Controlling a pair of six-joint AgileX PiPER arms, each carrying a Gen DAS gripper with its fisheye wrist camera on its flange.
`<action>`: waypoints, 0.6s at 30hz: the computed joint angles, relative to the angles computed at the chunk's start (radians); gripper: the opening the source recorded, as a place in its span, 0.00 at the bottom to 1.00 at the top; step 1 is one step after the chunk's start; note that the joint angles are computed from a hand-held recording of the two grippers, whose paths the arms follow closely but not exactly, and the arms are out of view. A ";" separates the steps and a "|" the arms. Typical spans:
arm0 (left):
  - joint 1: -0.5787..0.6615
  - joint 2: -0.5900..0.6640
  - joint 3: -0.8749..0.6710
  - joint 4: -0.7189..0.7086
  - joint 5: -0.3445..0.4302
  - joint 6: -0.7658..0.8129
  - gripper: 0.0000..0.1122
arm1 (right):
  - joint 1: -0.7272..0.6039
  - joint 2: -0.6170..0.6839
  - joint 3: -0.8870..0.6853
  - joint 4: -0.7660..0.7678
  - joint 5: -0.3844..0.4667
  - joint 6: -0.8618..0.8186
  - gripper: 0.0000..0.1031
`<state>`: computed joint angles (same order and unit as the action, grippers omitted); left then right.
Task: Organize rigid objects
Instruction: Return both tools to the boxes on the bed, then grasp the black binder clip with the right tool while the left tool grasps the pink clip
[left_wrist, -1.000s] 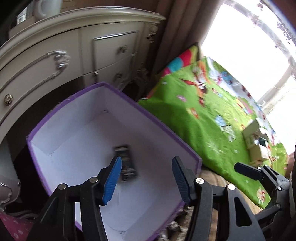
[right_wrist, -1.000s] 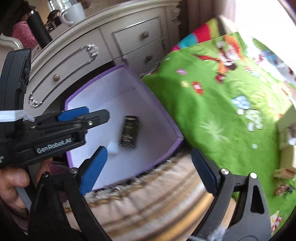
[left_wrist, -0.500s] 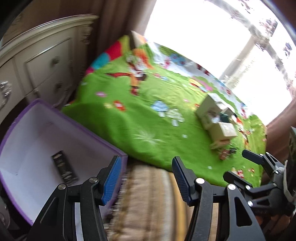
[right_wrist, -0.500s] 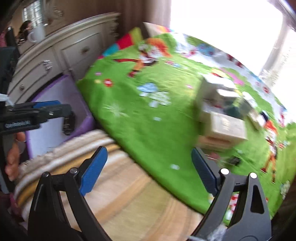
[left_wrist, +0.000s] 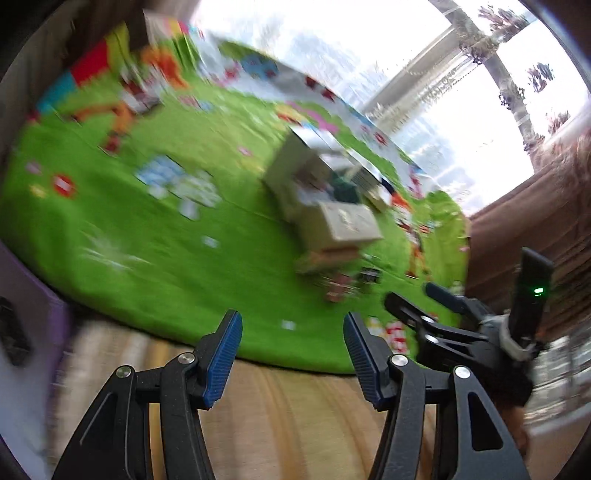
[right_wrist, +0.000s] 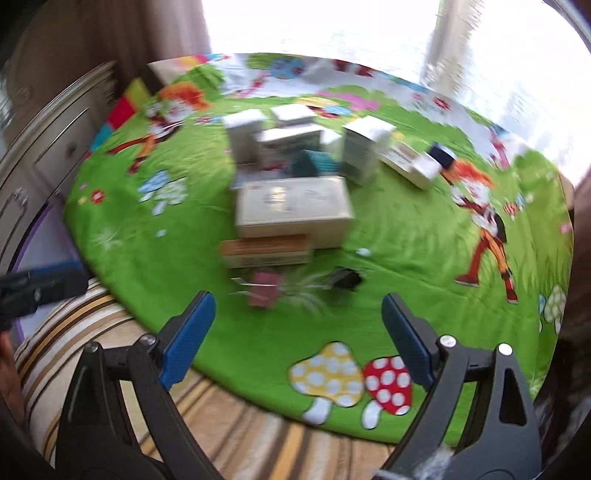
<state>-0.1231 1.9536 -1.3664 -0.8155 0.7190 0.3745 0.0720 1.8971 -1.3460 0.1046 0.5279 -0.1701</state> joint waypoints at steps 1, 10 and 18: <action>-0.009 0.030 -0.032 -0.017 0.022 -0.014 0.51 | -0.024 0.019 -0.020 0.045 0.020 -0.019 0.86; -0.071 0.277 -0.323 -0.092 0.150 -0.186 0.51 | -0.130 0.145 -0.119 0.257 0.077 -0.121 0.74; -0.118 0.428 -0.545 0.019 0.199 -0.416 0.51 | -0.118 0.209 -0.167 0.272 0.051 -0.200 0.69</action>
